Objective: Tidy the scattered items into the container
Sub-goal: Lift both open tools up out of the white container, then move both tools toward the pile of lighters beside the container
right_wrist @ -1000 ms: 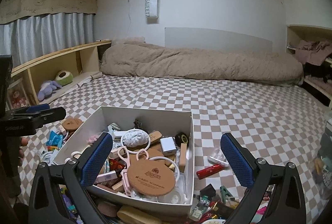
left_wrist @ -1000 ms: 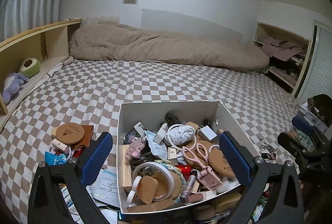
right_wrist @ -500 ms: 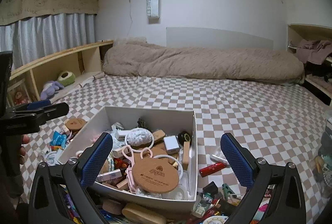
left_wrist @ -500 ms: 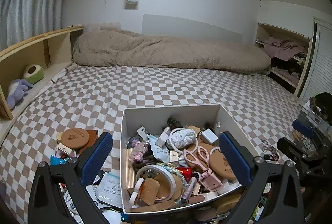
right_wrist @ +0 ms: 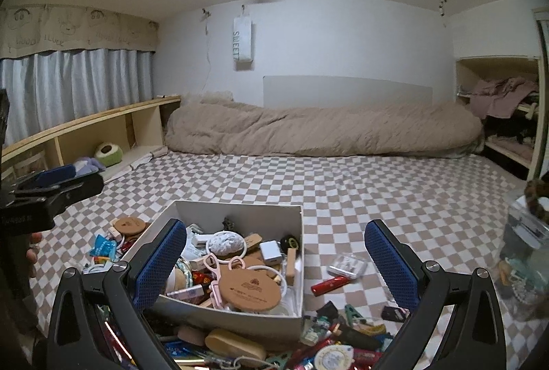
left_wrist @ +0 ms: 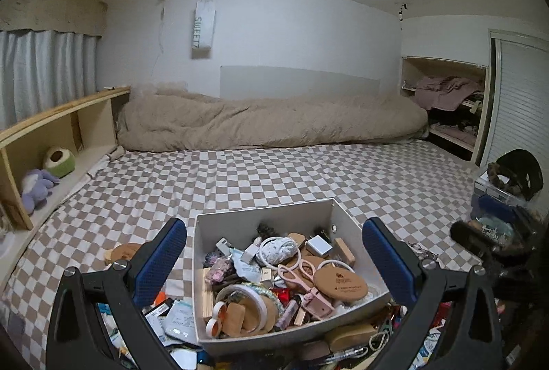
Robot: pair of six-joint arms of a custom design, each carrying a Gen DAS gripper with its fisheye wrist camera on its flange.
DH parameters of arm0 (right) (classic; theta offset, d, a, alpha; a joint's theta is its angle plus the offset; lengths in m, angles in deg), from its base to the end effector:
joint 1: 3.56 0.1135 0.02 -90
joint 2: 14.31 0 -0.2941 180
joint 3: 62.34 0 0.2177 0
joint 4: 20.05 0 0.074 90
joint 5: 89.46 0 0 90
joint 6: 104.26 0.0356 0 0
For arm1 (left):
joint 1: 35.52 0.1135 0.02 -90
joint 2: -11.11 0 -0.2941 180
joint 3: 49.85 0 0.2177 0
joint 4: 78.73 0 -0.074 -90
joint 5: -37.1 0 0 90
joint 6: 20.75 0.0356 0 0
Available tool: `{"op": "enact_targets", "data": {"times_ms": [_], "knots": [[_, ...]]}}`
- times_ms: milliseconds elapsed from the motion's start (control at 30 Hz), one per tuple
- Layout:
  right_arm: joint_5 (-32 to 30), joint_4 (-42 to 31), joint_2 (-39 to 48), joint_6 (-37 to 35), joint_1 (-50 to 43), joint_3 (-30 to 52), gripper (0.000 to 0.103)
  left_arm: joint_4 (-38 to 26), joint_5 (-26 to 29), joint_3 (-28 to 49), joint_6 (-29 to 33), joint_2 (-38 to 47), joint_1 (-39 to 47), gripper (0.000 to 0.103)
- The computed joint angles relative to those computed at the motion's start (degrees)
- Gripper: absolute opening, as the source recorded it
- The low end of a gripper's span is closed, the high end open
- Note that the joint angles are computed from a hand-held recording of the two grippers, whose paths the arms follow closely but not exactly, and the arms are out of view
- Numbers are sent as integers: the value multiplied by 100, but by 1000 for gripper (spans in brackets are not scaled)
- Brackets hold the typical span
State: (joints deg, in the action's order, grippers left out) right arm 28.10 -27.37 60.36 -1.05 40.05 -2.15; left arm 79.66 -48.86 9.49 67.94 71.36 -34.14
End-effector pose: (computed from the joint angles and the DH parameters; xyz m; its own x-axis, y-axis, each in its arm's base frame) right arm 0.1931 0.1612 0.3035 -0.3304 -0.0350 -0.9432 -0.2310 0.9719 0.0449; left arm 0.1929 0.0021 0.3234 -0.3837 -0.0321 -0.9229 0.0323 0.9983 -0.0481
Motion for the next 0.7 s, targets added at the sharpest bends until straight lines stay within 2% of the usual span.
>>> {"op": "enact_targets", "data": {"times_ms": [300, 533, 700], "knots": [[695, -431, -810, 394, 553, -427, 103, -612, 57, -435, 9, -1015, 274, 103], [1100, -878, -1122, 899, 960, -676, 103, -1038, 1071, -853, 127, -1781, 1403, 103], [1021, -787, -1087, 1317, 1088, -1000, 103, -1224, 1686, -1201, 555, -1835, 2406, 103]]}}
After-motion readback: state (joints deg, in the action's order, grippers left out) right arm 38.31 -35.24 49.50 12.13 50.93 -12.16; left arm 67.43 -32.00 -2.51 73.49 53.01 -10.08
